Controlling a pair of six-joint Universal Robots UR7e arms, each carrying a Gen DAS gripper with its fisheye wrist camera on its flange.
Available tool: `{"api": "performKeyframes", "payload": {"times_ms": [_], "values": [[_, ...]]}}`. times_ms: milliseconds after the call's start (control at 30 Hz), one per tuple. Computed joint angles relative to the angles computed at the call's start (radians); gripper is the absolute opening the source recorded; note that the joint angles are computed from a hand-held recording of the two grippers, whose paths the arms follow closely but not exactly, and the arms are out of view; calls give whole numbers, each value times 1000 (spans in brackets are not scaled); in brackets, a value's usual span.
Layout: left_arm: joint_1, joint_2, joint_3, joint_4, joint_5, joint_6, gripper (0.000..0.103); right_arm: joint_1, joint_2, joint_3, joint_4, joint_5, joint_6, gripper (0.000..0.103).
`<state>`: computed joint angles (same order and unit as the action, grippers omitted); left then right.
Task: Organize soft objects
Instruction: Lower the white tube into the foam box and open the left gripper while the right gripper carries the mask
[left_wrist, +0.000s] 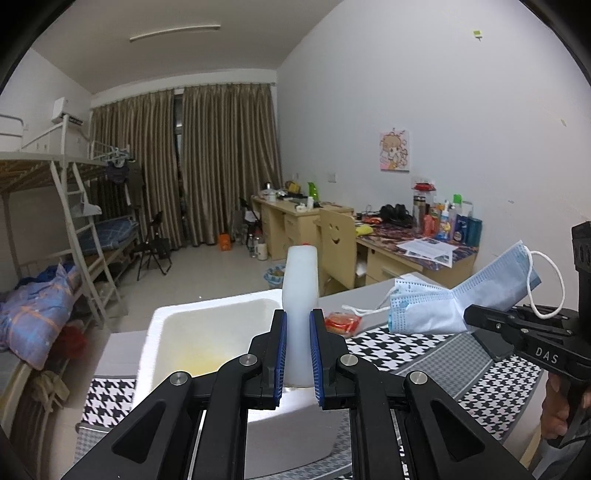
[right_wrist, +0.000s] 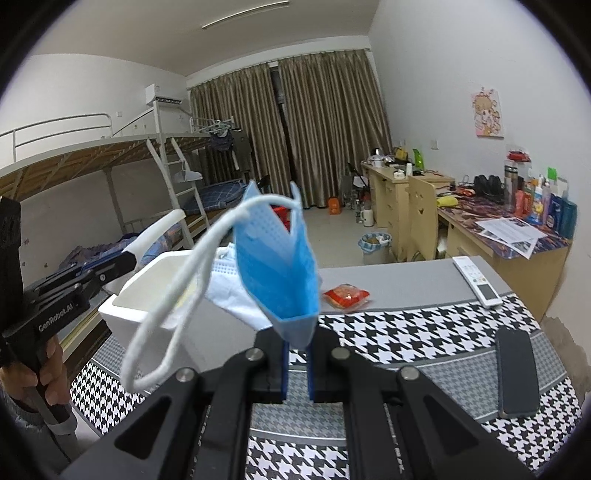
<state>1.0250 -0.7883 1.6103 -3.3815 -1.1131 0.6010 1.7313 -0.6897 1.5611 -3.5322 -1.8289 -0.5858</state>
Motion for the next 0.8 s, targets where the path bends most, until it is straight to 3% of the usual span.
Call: {"api": "performKeyframes", "payload": {"times_ms": [667, 800], "values": [[32, 45, -100, 28, 80, -7, 14, 32, 72, -118, 127, 15, 8, 10], [43, 56, -125, 42, 83, -1, 21, 34, 82, -134, 139, 7, 11, 10]]}}
